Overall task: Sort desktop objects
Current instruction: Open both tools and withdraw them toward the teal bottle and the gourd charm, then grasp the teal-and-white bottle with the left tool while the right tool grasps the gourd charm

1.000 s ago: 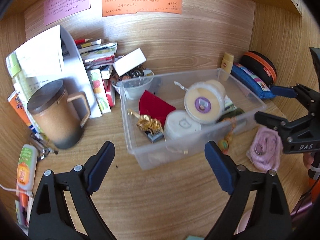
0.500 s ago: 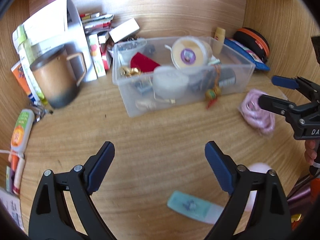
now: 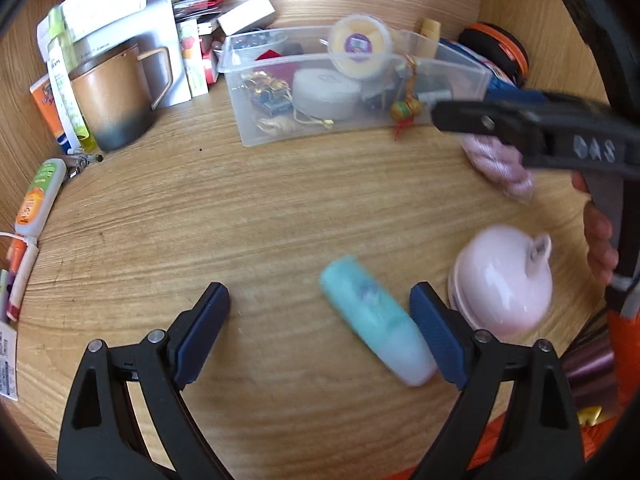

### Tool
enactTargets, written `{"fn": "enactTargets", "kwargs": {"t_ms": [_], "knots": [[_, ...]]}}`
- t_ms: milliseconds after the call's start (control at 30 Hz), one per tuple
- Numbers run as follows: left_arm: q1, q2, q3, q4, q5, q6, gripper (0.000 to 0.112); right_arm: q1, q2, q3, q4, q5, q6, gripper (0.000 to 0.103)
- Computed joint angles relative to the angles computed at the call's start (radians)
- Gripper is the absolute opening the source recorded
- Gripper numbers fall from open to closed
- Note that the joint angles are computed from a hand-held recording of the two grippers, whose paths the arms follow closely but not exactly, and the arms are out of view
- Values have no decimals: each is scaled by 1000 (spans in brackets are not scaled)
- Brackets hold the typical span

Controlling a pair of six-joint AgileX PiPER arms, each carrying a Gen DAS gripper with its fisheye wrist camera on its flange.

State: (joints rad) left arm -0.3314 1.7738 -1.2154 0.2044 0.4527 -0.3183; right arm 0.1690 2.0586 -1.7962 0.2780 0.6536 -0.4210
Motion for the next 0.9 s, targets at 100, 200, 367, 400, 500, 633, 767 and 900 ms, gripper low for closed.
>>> {"fn": "enactTargets", "kwargs": {"t_ms": [100, 200, 367, 400, 500, 633, 767, 900], "knots": [[-18, -21, 43, 68, -31, -70, 92, -1, 19, -23, 2, 19, 3, 96], [-12, -37, 67, 92, -57, -88, 85, -1, 41, -45, -8, 32, 18, 96], [15, -52, 80, 43, -83, -4, 47, -4, 81, -94, 24, 57, 17, 94], [17, -53, 81, 42, -86, 4, 45, -5, 93, -110, 34, 66, 21, 94], [25, -58, 93, 9, -108, 59, 36, 3, 129, -168, 13, 92, 62, 84], [41, -62, 101, 13, -120, 75, 25, 9, 182, -255, -13, 145, 123, 79], [74, -56, 98, -9, -133, 98, 25, 25, 207, -286, -59, 137, 183, 78], [88, -44, 86, -27, -138, 128, 24, 37, 241, -339, -99, 154, 232, 69]]}}
